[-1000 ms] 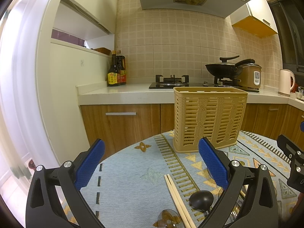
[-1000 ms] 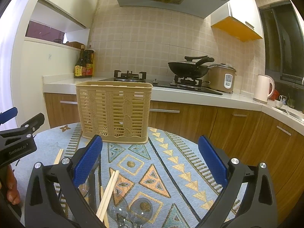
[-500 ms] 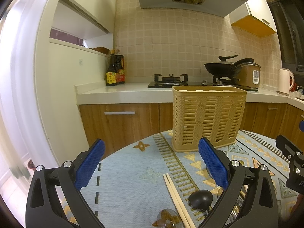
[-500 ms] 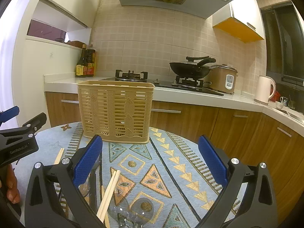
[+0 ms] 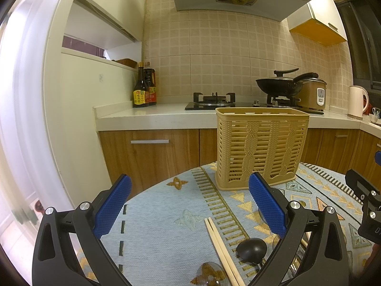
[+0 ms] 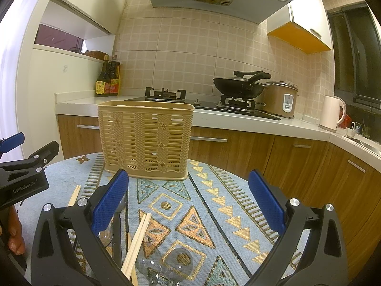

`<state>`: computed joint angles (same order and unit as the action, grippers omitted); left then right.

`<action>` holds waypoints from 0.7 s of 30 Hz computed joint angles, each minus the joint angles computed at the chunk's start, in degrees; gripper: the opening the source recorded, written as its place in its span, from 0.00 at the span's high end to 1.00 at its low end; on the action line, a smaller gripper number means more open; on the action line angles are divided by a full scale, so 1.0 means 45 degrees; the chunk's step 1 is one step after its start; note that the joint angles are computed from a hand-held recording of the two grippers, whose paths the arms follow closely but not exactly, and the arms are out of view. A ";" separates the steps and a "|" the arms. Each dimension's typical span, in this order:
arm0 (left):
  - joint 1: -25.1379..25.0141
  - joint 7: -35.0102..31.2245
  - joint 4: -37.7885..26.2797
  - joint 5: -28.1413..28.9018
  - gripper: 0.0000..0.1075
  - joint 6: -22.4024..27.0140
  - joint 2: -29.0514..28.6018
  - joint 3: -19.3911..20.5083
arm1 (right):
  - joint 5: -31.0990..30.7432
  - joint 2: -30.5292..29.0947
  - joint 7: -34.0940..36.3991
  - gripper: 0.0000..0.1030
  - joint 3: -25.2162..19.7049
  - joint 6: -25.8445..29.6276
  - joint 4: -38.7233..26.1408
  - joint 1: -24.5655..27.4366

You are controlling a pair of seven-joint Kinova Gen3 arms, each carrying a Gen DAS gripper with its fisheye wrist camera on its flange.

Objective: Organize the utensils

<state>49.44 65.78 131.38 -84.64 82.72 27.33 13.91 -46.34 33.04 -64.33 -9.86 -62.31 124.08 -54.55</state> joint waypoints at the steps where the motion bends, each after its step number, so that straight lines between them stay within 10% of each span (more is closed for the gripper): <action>1: 0.0190 -0.0036 -0.0024 0.0036 0.11 -0.0110 -0.0017 -0.0238 | 0.0000 0.0000 0.0001 0.07 -0.0002 -0.0001 0.0000 0.0001; 12: 0.4338 -0.0515 0.0052 0.0256 0.12 -0.3631 -0.0590 -0.6071 | -0.1164 -0.0091 0.0794 0.07 0.0219 0.0627 -0.0527 -0.0272; 14: 0.3601 -0.1073 0.0367 -0.0009 0.31 -0.4667 -0.1657 -0.5902 | -0.2148 -0.0140 0.1703 0.08 0.0787 0.1400 -0.0994 -0.0694; 21: -0.0333 -0.2428 0.1538 -0.0935 0.33 -0.8118 -0.5214 -0.3855 | -0.3538 -0.1246 0.3759 0.16 -0.1296 0.4916 -0.1690 0.2206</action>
<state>47.94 54.85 138.30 -88.84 46.19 3.86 -3.44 -62.27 27.43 -47.41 -15.69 -40.18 116.47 -44.62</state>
